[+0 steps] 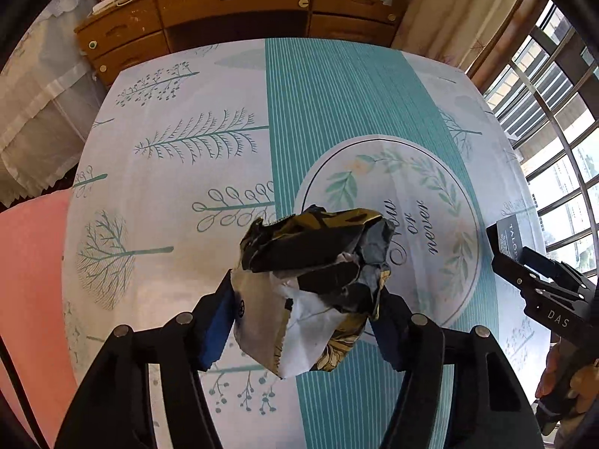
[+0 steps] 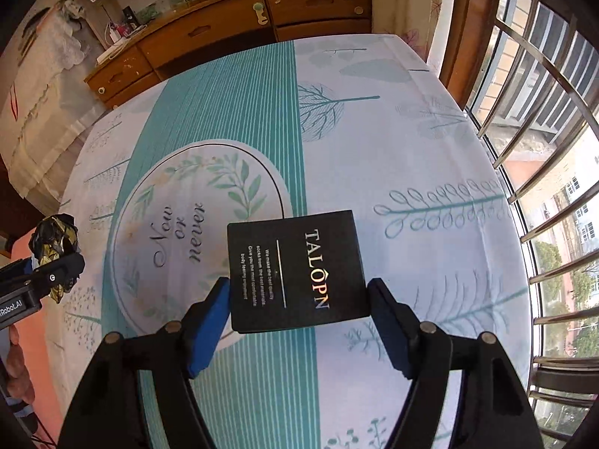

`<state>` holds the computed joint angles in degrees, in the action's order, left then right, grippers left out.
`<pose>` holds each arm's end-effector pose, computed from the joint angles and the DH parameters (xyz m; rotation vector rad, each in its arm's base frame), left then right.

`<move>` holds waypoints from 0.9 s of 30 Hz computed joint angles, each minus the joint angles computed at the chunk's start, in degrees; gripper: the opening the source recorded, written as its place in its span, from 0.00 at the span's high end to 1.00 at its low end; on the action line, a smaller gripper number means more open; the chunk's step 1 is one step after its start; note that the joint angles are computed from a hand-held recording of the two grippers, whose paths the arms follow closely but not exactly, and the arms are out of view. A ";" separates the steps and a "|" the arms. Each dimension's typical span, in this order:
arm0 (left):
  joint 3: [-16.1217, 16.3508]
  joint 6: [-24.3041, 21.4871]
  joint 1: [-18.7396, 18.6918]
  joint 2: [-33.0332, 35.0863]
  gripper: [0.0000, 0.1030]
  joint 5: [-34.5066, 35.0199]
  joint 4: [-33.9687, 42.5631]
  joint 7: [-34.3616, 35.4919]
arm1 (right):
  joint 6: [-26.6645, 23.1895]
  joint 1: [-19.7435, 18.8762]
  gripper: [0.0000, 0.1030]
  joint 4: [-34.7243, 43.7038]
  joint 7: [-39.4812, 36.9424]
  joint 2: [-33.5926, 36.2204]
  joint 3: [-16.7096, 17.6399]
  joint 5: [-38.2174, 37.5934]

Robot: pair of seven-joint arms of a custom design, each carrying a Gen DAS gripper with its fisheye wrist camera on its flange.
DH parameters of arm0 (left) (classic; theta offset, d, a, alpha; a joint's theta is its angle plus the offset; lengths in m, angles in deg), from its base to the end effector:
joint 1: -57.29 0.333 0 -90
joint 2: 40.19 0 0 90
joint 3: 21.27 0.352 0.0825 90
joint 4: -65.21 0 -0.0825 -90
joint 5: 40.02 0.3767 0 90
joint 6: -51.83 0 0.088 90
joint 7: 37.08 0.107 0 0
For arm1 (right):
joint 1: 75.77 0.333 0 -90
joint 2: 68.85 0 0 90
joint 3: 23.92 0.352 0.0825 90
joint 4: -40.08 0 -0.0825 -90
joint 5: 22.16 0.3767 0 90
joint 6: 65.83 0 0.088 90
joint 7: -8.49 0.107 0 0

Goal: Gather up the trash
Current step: 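Grasp the black TALOPN card with the right gripper while the left gripper grasps the crumpled wrapper, then carry the black card and crumpled wrapper over the bin and open both grippers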

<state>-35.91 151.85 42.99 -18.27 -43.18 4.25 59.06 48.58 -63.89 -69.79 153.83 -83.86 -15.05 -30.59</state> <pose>0.6170 -0.2946 0.6878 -1.4502 2.6793 -0.5238 0.4581 0.1758 0.6725 -1.3568 2.4637 -0.3172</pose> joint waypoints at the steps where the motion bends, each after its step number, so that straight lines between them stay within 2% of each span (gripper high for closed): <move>1: -0.12 0.64 0.40 -2.11 0.39 -0.55 -2.35 0.16 | 0.49 0.25 0.29 -0.94 0.86 -1.42 0.26 0.43; 4: -0.17 1.71 1.15 -7.07 0.39 -1.88 -6.58 0.28 | 1.13 0.63 0.29 -3.16 2.95 -5.70 1.65 1.16; 9: 0.55 6.96 1.99 -20.20 0.39 -5.24 -19.81 0.70 | 0.55 1.02 0.29 -4.43 3.55 -12.10 4.39 2.29; 12: 1.65 9.60 1.45 -29.34 0.39 -6.95 -27.98 -0.37 | -0.36 1.44 0.29 -4.45 2.98 -15.76 6.10 3.41; 17: 3.58 10.51 -0.91 -42.63 0.39 -8.13 -38.34 -3.12 | -3.07 2.04 0.29 -3.73 1.16 -21.52 9.48 5.03; 21: 4.43 9.42 -3.15 -51.70 0.39 -6.62 -44.21 -5.00 | -5.55 2.53 0.29 -2.75 0.32 -25.26 12.08 7.23; 27: 5.28 1.76 -6.61 -60.97 0.39 -4.88 -47.51 -6.53 | -8.77 3.06 0.29 -1.37 1.73 -29.64 15.76 12.25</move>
<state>-30.63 153.61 36.38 -79.25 -48.06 -43.26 52.53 39.81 -60.83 -71.16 155.56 -113.50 0.71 -18.34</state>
